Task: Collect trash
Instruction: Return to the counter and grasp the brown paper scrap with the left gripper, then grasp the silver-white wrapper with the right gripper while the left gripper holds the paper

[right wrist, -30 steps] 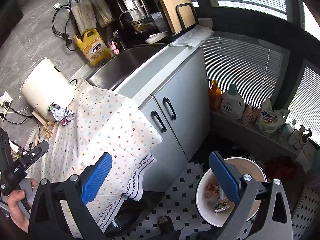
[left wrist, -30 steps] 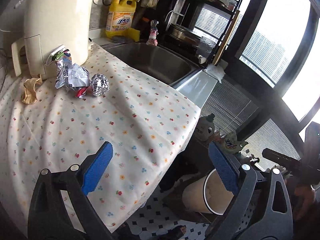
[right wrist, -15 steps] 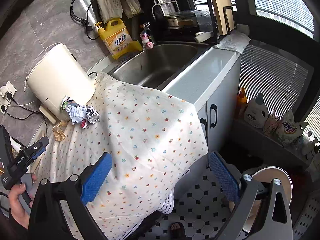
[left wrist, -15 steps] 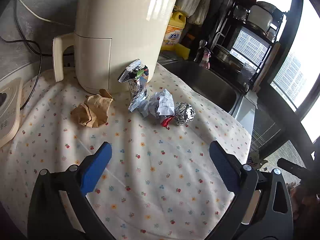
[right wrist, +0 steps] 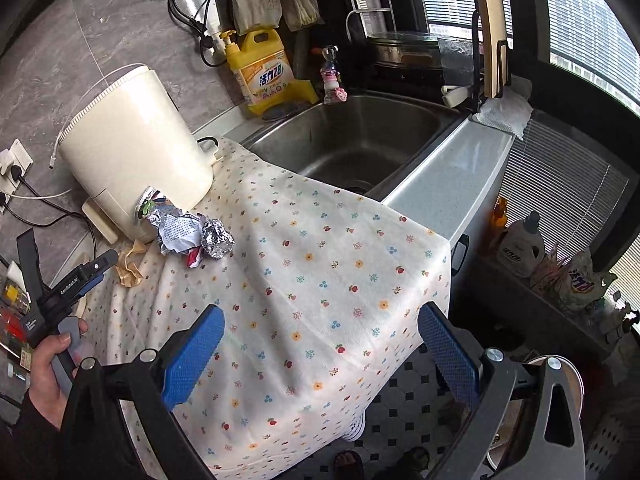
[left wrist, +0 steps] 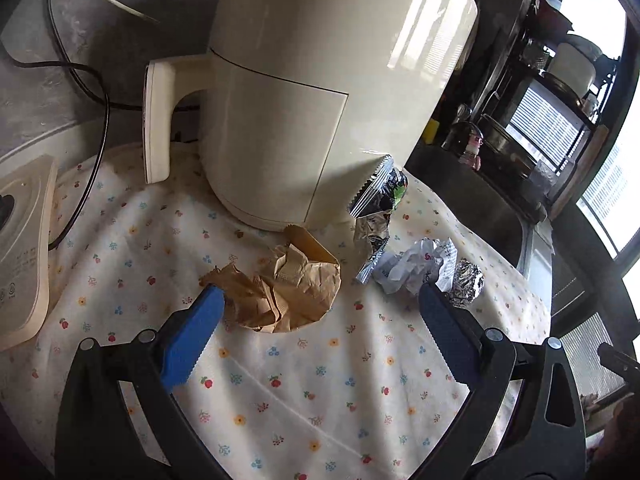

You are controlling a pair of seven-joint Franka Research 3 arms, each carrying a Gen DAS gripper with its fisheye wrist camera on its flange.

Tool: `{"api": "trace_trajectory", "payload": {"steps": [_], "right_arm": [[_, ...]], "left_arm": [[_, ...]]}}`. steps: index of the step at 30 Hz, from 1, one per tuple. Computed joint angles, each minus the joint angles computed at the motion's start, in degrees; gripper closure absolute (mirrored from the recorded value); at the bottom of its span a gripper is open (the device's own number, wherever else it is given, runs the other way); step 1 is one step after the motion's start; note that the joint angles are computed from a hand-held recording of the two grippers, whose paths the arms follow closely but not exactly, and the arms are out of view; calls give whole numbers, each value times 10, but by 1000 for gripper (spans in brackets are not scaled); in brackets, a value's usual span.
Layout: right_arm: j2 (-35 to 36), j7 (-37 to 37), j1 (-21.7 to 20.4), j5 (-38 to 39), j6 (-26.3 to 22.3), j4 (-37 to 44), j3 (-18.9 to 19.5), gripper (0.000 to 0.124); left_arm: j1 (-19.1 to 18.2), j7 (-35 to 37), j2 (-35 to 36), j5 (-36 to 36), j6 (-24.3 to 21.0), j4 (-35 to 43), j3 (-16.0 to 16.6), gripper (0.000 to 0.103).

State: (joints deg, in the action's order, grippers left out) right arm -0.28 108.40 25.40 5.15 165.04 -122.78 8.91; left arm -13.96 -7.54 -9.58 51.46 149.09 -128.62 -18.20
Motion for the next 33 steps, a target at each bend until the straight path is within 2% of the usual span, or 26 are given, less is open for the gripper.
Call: {"api": "trace_trajectory", "payload": {"steps": [4,6,7,9,10,11,16,19,23,26,32,33], "right_arm": [[22,-51,2,31,-11,28,0,29],[43,-78,3,51,-17,51,2,29],[55,-93,4,62,-20,64,3,29],[82,-133,4,89,-27,98,8,29],[98,-150,4,100,-32,118,11,29],[114,-159,7,103,-43,141,11,29],[204,-223,16,132,-94,270,26,32],[257,-250,23,148,-146,354,37,42],[311,-291,43,157,-184,438,45,43],[348,-296,62,155,-211,498,41,43],[423,-262,106,106,-256,618,7,43],[439,-254,114,91,-269,643,-2,52]], "left_arm": [[4,-17,19,11,-7,8,3,8],[3,-24,29,14,-14,12,6,13],[1,-23,33,11,-19,14,7,23],[-1,-26,34,-3,-28,11,12,68],[-4,-27,32,-13,-41,11,12,77],[-5,-34,25,-12,-48,8,11,80],[-6,-50,-17,-11,-60,-16,4,81],[-6,-58,-46,-28,-82,-34,-3,81],[-8,-75,-94,-52,-116,-62,-18,81],[-13,-78,-128,-76,-141,-83,-28,81],[-26,-83,-180,-115,-195,-106,-46,81],[-29,-82,-187,-121,-202,-108,-48,81]]}}
